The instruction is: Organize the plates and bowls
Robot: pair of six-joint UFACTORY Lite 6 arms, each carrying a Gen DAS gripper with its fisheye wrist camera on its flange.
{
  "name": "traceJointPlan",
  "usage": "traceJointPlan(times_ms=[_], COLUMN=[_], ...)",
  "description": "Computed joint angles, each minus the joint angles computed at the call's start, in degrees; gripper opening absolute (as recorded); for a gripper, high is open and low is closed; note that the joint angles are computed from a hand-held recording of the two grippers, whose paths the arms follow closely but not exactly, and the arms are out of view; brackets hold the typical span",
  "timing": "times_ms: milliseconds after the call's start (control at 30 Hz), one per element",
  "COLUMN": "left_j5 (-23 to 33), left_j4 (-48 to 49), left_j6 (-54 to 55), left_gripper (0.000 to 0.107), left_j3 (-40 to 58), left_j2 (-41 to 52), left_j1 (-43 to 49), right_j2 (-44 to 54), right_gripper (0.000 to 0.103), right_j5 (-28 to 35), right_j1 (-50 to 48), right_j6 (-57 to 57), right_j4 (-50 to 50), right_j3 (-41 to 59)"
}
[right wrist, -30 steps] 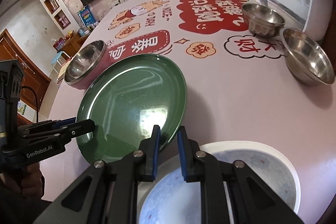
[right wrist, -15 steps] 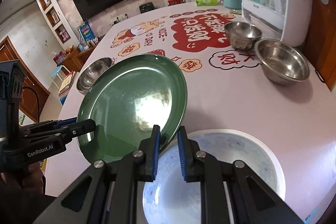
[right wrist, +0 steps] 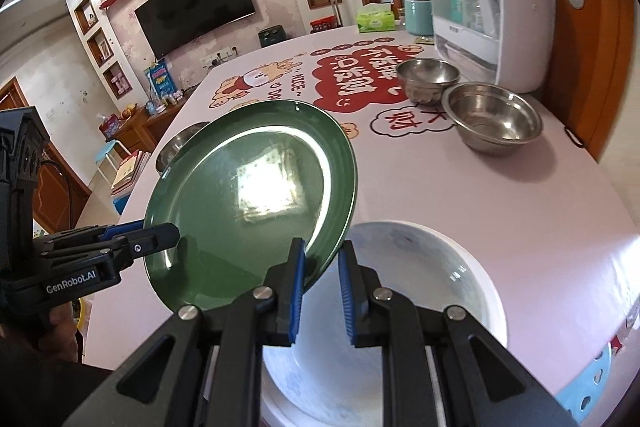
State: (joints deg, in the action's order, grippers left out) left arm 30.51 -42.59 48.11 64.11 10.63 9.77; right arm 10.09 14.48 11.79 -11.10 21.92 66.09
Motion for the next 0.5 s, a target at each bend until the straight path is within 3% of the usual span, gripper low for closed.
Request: traceJointPlan(times_ms=[500], left_j5=[0.3], left_j4=[6.5], left_j6=[-7.1], left_gripper=[0.031], left_j3=[-3.4], left_j2=[-1.4], left_j1=[-10.5], right_j2=[-14.5], right_gripper=[0.016], right_j5=[0.4], right_j1=[-7.7], right_j6=[-2.1], right_j4=[2.6], right_j3=[-17.6])
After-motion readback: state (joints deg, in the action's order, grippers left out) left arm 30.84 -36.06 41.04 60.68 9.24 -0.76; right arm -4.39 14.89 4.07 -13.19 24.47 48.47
